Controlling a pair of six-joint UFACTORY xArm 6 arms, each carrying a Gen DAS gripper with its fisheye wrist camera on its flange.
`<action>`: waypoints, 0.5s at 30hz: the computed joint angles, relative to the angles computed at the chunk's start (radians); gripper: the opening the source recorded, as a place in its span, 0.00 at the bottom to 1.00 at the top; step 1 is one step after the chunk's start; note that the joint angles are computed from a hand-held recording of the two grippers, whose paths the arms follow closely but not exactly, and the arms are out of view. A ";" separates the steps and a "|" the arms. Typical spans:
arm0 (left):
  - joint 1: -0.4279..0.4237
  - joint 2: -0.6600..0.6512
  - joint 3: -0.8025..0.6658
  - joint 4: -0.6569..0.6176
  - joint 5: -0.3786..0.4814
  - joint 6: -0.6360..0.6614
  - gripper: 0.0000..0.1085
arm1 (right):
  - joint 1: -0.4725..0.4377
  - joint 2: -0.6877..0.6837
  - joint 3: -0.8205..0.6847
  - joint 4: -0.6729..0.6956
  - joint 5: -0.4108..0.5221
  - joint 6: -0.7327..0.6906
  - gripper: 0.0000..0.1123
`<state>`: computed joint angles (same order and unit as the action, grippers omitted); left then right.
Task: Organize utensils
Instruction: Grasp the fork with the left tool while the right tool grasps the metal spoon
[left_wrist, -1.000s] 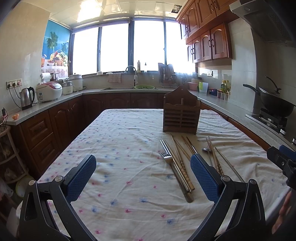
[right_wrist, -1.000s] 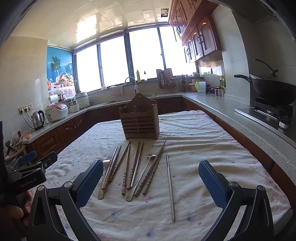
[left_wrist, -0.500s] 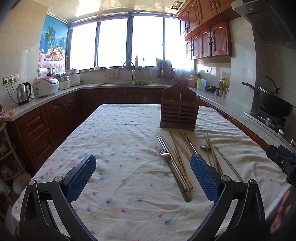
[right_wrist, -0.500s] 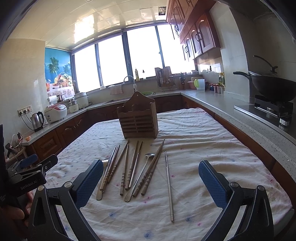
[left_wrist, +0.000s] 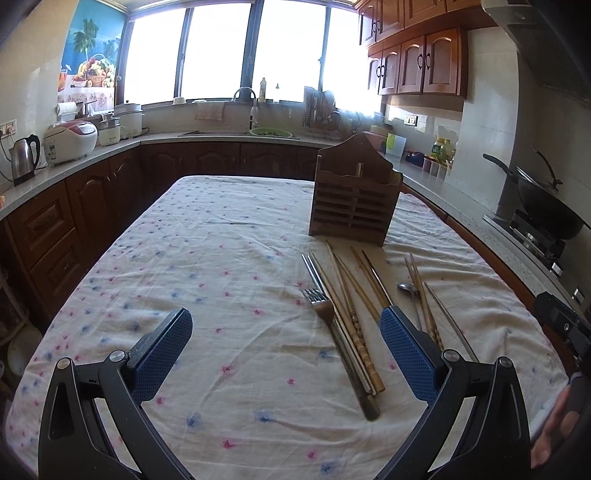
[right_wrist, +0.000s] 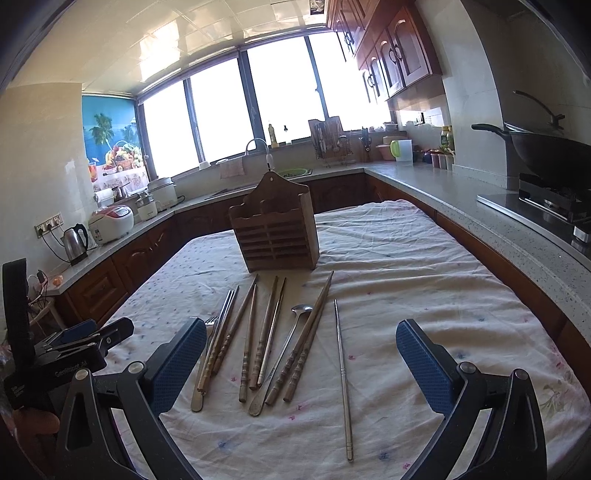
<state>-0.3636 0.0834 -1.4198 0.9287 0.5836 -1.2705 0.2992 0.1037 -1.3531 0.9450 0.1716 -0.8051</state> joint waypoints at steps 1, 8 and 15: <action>0.005 0.010 -0.011 -0.019 -0.006 0.019 0.95 | -0.003 0.008 -0.011 -0.009 0.009 0.009 0.91; 0.041 0.089 -0.092 -0.211 -0.035 0.171 0.87 | -0.027 0.097 -0.138 -0.107 0.125 0.137 0.85; 0.077 0.185 -0.179 -0.590 -0.062 0.440 0.73 | -0.051 0.261 -0.379 -0.223 0.357 0.318 0.52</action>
<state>-0.2864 0.2680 -1.5983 0.3390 0.5221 -0.8310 0.2479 0.3645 -1.7320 0.7218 0.5287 -0.4875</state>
